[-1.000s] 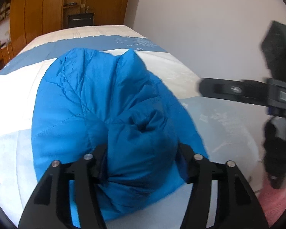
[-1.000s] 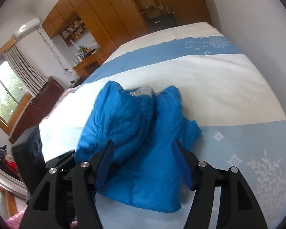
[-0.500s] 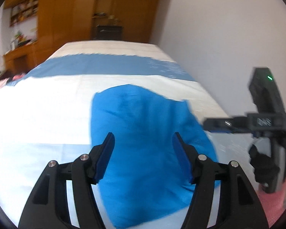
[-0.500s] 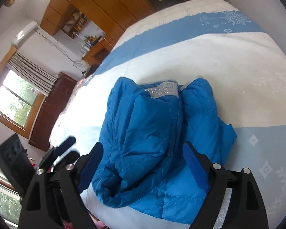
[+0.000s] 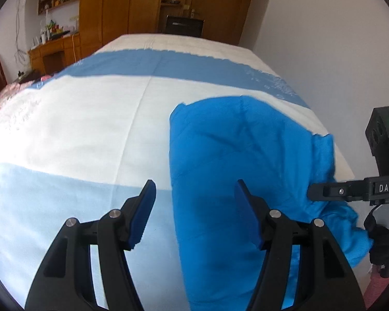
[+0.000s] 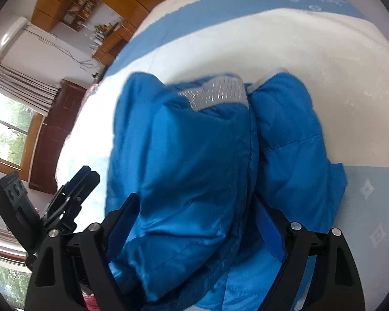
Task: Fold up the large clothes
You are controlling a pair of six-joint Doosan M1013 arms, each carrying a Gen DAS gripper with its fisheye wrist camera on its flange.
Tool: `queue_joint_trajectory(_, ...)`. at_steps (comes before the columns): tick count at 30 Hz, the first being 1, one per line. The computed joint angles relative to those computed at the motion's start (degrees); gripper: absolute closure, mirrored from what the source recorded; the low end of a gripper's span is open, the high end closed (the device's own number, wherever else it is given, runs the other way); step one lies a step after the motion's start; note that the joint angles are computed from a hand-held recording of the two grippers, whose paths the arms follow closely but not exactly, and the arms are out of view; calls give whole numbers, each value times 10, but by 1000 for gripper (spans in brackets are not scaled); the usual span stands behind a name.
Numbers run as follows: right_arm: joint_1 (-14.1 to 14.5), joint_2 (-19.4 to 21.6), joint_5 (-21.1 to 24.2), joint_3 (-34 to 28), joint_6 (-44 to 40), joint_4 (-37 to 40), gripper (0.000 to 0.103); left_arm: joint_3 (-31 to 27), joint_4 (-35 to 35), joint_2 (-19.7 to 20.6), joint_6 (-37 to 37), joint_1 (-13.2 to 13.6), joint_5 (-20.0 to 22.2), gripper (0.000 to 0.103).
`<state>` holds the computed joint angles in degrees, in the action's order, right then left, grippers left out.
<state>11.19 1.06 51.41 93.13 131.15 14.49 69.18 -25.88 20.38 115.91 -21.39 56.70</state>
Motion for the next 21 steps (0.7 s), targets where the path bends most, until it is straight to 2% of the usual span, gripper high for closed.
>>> queue_joint_trajectory(1,-2,2,-3,2,-6,10,32,-4,3,4,-5,1,5,41)
queue_joint_trajectory(2,-2,3,-10,5,-9,15,36,-8,5,10,-10,2,8,41)
queue_joint_trajectory(4,-2,-3,-28,10,-19,23,59,-11,3,15,-15,5,13,41)
queue_joint_trajectory(7,0,-13,-47,12,-40,30,79,-5,3,11,-14,8,8,41)
queue_joint_trajectory(10,11,-23,-55,6,-43,2,86,-2,1,6,-12,9,4,41)
queue_joint_trajectory(18,48,-70,-59,-7,-9,-124,89,17,-32,-22,23,0,-13,41)
queue_joint_trajectory(21,50,-89,-54,-1,12,-153,89,23,-35,-30,37,-9,-13,41)
